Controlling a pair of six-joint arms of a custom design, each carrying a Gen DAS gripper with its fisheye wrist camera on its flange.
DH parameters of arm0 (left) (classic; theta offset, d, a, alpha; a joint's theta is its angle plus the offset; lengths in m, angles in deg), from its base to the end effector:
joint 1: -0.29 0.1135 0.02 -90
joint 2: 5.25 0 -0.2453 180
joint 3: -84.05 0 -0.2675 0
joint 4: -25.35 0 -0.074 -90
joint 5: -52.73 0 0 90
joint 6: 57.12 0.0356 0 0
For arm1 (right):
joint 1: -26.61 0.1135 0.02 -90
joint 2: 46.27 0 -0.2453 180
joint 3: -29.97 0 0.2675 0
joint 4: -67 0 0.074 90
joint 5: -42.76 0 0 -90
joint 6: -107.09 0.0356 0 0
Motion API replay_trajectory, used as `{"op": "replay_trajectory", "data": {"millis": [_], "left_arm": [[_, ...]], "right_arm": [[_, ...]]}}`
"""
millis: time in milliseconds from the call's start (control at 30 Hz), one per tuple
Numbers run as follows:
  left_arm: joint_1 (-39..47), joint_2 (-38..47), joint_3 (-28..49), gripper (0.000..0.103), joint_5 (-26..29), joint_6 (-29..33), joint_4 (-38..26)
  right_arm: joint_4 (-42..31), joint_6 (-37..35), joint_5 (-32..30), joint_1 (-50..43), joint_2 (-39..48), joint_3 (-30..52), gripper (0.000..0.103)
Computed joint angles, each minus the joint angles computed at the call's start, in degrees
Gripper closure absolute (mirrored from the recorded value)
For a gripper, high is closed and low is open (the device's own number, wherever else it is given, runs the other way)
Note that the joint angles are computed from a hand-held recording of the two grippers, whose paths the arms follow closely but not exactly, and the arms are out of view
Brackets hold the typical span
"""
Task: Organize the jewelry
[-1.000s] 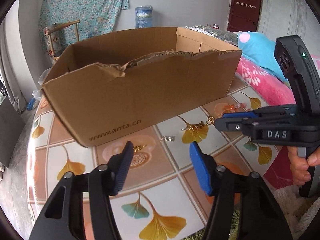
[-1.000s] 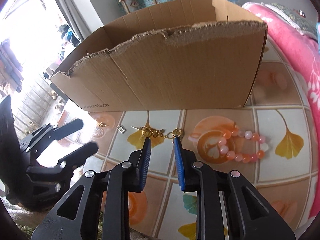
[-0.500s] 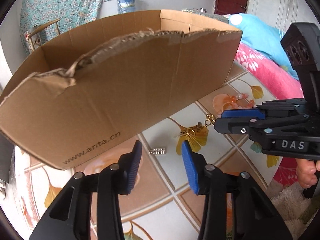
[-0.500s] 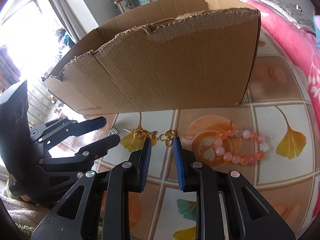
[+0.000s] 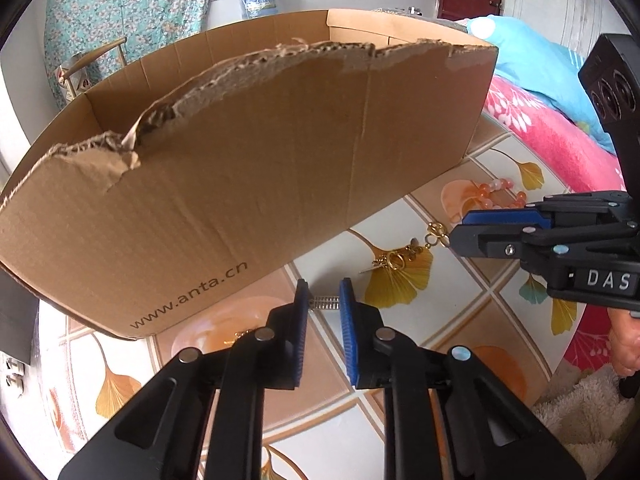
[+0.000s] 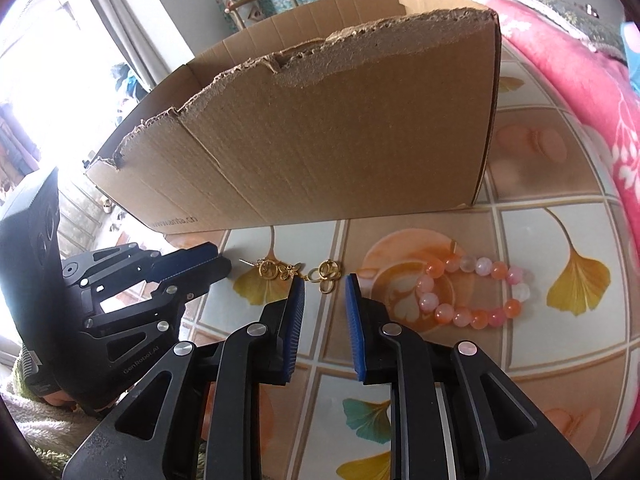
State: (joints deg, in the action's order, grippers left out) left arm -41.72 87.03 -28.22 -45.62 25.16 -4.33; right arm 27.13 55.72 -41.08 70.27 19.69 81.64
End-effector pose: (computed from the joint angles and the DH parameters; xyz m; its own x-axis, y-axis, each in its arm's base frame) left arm 0.2538 -0.2216 0.1588 -0.6779 0.4317 -0.5951 0.5127 0.8577 0.0382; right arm 0.1787 0.1652 0.1828 -0.8583 0.0389 -0.5117 -0.1346 0.9452 0.2976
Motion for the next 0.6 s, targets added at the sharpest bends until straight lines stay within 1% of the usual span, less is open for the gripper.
{"op": "replay_trajectory", "data": {"millis": [167, 367, 533, 600], "left_arm": [[-0.73, -1.04, -0.82, 0.089, -0.79, -0.51, -0.60], [-1.76, -5.03, -3.82, 0.089, -2.15, -1.86, -3.00], [-2.13, -7.94, -6.69, 0.089, -3.04, -4.37, -3.08], [-2.22, -8.69, -7.53, 0.089, -3.30, -5.02, -2.74]], "right_arm": [[-1.33, 0.84, 1.32, 0.87, -1.35, -0.11, 0.083], [-3.01, 1.44, 2.73, 2.63, -2.78, -0.12, 0.084], [-3.99, -0.07, 3.45, 3.43, -0.75, 1.78, 0.087], [-4.49, -0.82, 3.98, 3.46, 1.35, 3.35, 0.090]]}}
